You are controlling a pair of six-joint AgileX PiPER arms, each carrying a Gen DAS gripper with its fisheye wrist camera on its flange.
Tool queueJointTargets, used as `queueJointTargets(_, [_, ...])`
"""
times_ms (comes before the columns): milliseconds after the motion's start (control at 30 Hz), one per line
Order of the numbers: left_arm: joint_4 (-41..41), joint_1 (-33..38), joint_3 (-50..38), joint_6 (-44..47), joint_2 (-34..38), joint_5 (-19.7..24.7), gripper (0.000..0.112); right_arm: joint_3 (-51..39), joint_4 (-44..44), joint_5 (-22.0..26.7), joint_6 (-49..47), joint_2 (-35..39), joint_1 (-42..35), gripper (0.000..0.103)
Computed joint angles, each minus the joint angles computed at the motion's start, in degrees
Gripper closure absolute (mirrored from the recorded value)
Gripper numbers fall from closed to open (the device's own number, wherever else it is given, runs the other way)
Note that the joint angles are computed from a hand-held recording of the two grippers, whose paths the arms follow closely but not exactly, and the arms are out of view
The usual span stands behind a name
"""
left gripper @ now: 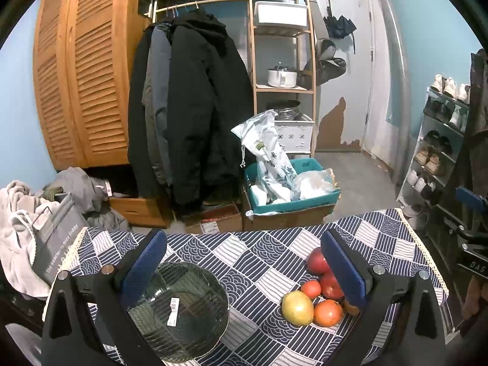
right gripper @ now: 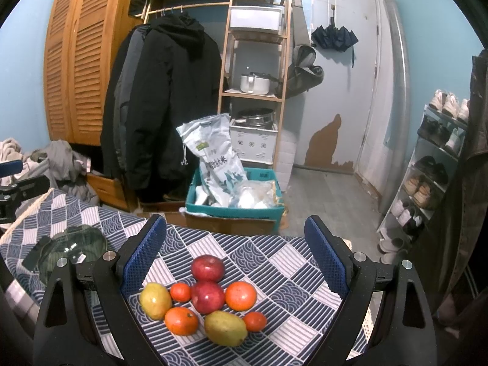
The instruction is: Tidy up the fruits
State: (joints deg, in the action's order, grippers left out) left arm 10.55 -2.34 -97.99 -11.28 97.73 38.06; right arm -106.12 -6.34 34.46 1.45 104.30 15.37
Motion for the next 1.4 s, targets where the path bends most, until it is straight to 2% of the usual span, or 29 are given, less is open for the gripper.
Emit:
queueJointTargets(1300, [1.08, -0.67, 0.79, -1.31, -0.48, 0.11, 0.01, 0.48, -0.91, -0.31, 1.04, -0.28, 0.35, 0.013])
queueJointTargets(1400, [1.43, -0.88, 1.48, -1.65, -0.84, 0.07, 0.01, -1.37, -0.77, 0.83, 0.86, 0.35, 0.38, 0.013])
